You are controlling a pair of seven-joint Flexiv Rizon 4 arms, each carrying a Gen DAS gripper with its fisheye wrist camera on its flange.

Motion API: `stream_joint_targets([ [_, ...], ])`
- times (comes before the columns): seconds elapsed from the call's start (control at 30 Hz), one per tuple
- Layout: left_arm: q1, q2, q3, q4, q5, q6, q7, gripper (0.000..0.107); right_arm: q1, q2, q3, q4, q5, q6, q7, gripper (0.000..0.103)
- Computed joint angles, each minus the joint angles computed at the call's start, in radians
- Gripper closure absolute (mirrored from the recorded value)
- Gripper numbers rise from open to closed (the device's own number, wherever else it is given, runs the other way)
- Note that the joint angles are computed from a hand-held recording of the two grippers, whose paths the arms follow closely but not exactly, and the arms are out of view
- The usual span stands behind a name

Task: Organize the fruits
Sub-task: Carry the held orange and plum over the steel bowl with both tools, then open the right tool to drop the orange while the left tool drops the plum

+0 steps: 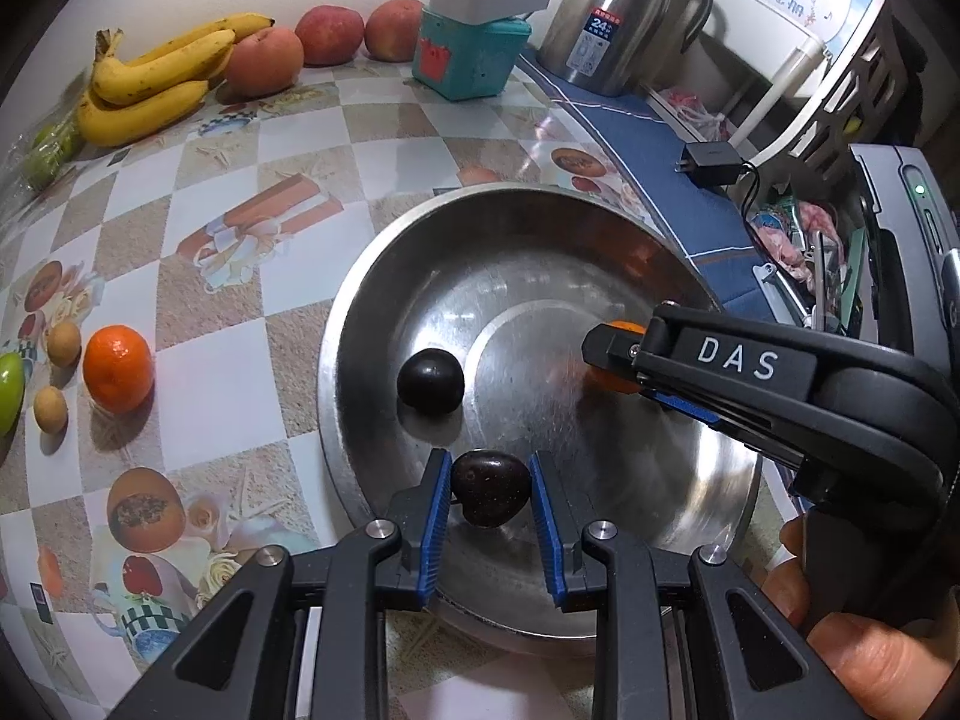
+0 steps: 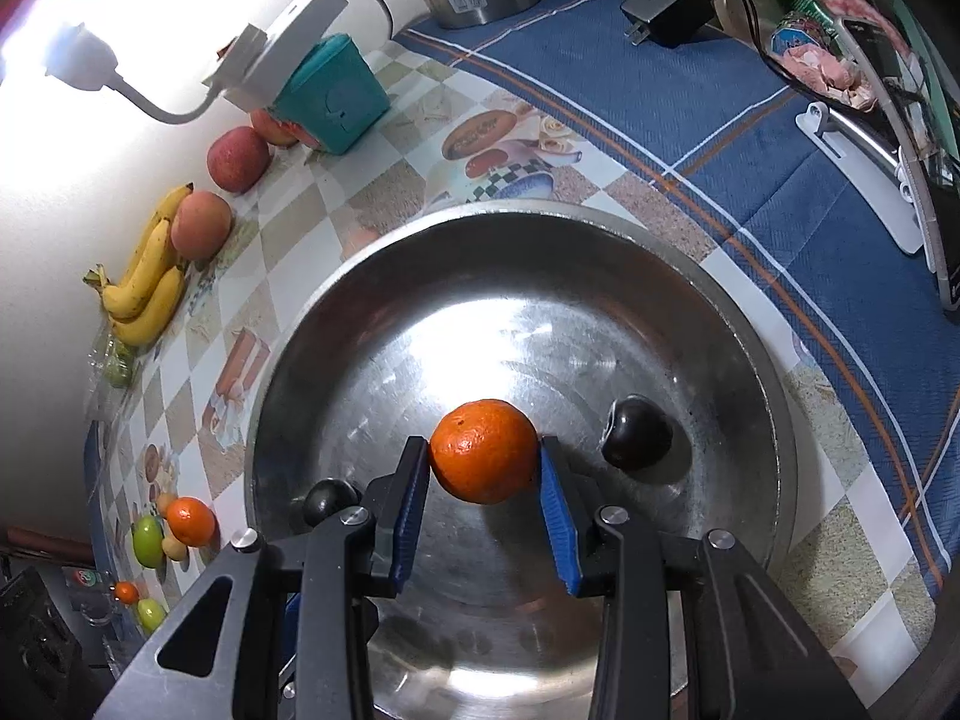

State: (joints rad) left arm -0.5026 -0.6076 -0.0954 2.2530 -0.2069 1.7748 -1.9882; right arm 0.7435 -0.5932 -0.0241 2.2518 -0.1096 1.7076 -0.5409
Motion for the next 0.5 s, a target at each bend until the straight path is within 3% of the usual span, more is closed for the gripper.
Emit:
stream_joint_targets([
  [0.5, 0.022, -0.005, -0.016, -0.002, 0.006, -0.018, -0.008, 0.077, -0.011, 0.001, 0.005, -0.01, -0.024, -0.042, 0.016, 0.064],
])
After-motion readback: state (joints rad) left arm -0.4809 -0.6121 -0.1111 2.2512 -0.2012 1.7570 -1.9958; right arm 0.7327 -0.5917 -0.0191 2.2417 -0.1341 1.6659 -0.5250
